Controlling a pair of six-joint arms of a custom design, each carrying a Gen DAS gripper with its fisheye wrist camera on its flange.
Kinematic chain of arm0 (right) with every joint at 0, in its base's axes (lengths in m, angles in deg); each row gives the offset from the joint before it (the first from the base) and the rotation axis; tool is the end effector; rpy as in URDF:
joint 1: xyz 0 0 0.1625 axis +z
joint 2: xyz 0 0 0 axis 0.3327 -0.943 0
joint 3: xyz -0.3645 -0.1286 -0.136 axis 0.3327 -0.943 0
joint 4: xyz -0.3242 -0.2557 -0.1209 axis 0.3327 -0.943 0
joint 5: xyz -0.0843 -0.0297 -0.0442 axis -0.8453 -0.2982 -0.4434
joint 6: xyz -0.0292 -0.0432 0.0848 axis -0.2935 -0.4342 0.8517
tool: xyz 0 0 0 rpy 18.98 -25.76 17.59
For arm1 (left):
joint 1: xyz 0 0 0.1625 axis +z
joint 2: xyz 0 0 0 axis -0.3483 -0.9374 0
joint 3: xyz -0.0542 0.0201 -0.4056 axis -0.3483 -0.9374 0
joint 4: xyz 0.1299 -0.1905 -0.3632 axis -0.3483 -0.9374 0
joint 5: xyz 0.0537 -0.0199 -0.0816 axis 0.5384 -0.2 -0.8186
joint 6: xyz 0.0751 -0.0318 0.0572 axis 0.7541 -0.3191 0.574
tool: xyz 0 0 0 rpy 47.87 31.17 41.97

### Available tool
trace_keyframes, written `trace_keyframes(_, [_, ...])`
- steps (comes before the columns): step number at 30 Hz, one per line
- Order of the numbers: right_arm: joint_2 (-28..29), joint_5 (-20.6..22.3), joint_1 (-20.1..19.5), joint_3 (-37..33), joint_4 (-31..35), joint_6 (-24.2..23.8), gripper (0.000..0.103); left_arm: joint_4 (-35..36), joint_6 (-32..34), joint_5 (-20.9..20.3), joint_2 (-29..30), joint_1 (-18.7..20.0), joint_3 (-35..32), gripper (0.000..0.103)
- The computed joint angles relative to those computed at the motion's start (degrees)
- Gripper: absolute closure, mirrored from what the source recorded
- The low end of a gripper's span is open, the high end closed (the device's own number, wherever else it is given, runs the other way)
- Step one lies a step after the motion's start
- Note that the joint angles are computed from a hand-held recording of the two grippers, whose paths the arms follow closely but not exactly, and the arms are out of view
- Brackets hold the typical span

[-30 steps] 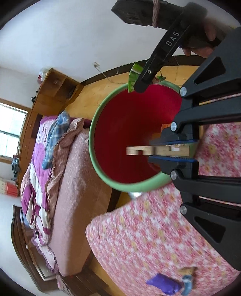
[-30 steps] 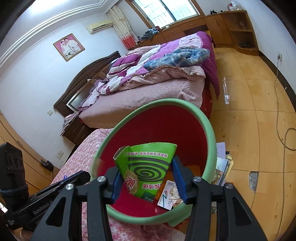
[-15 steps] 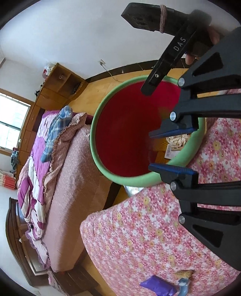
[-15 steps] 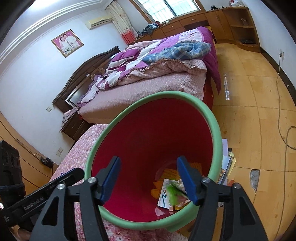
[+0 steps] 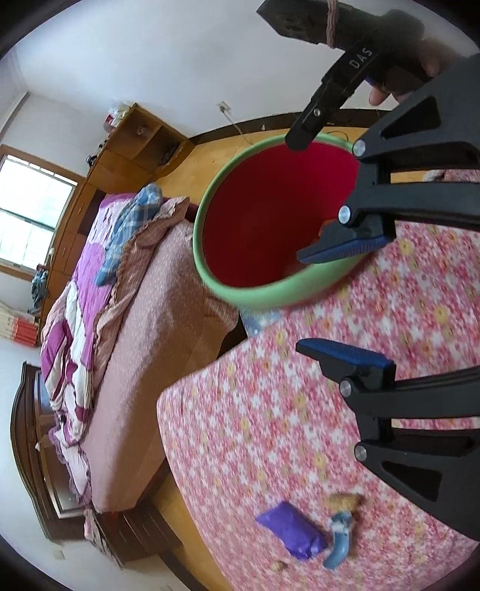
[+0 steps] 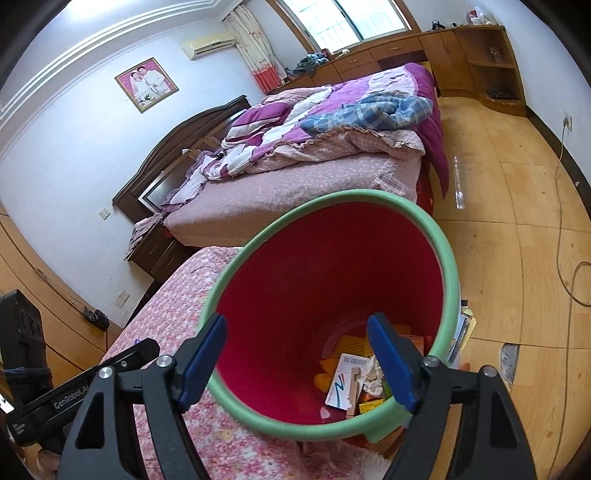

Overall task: Collect trash
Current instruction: 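Move both tools back toward the bed, then grasp the light-blue plastic piece with the left tool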

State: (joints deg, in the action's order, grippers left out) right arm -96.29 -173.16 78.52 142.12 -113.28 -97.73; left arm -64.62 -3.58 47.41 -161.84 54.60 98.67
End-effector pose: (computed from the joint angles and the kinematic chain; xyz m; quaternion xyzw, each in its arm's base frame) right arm 0.1704 -0.3980 0.1891 0.1069 -0.9262 0.3483 0.0970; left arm -0.2242 -0.4053 0.1743 0.0813 0.9043 -0.3347 0.2523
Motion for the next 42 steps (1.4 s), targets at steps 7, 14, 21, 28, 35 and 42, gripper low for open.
trace_keyframes(7, [0.5, -1.6, 3.2, 0.7, -0.1, 0.2, 0.019, 9.5, -6.6, 1.6, -6.7, 0.2, 1.7, 0.056])
trace_keyframes(14, [1.8, -2.9, 4.7, 0.6, -0.1, 0.4, 0.015, 19.9, -13.8, 4.5, -14.4, 0.7, 4.1, 0.054])
trace_keyframes(21, [3.6, -3.0, 5.4, 0.2, -0.6, 0.8, 0.010, 25.8, -14.8, 6.2, -19.8, 1.8, 5.9, 0.036])
trace_keyframes(28, [5.5, -4.0, 5.6, -0.5, -0.9, 0.7, 0.010, 30.5, -19.6, 10.3, -23.5, 3.2, 8.4, 0.022])
trace_keyframes(35, [6.1, -3.5, 4.9, -1.1, 0.3, 1.1, 0.010, 28.9, -17.7, 12.2, -22.1, 7.4, 8.3, 0.020])
trace_keyframes(42, [6.7, -3.0, 4.7, -1.7, 0.5, 0.6, 0.010, 24.3, -13.7, 12.5, -20.3, 11.6, 7.3, 0.020])
